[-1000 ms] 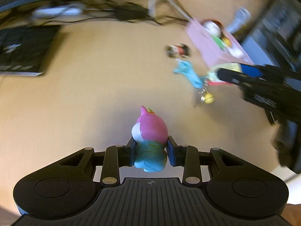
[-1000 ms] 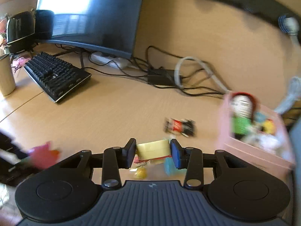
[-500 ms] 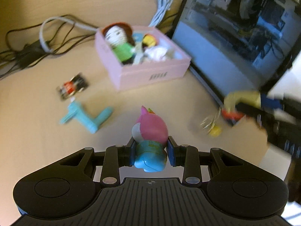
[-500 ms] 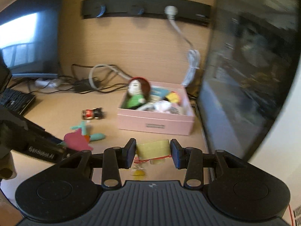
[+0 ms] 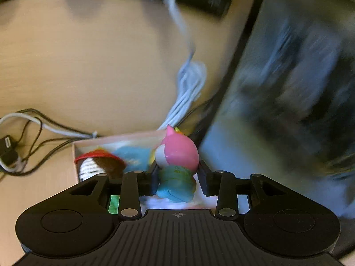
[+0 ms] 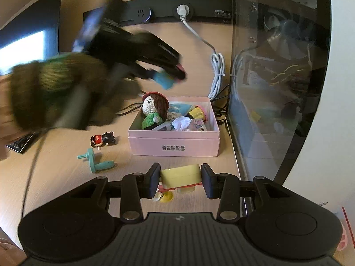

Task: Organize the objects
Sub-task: 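Carry the pink-and-teal toy toward the box with the left gripper while the right grasps the yellow cheese keychain, then release the pink-and-teal toy into the pink box with the left gripper while the right carries the keychain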

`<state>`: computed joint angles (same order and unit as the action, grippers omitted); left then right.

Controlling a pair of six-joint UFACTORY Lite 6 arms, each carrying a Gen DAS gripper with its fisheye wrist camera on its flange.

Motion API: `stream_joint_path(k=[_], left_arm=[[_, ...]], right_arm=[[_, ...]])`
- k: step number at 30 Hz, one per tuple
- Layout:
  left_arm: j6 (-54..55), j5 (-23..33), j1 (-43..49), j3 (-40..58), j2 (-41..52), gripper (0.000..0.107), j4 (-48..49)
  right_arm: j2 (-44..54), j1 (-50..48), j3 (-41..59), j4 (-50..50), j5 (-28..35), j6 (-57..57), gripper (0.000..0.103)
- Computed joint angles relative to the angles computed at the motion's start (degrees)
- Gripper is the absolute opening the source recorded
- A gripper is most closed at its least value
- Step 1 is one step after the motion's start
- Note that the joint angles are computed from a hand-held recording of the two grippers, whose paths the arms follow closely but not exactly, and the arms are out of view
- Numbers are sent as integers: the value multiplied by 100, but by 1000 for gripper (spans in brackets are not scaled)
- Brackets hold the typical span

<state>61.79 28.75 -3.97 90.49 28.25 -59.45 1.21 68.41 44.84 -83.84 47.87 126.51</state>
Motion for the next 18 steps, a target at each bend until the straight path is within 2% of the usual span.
stream_joint_path(k=[2,5,7,11,15,18], left_arm=[[-573,-524,-257,205,351,40,800],[-1119,-293,-303,477,755,40,1521],[-1298,74,-273,611,953,41,1853],[-644,-50,-244,28,612,42,1489],[496,-457,-149,-485,250,41,224],[78,-498,-214,-201,400,42,710]], right_arm=[[-7,-73,-12,-75,-67,28,39],[-28,-245,-49,-234,-208,87,39],[2,-435,-68,-377,-427,150,39],[225,-706,55,-528,-773,130,39],[320,-817,73,-691,-1029,192,39],[320,-795,45,-696,-1079,224,39]])
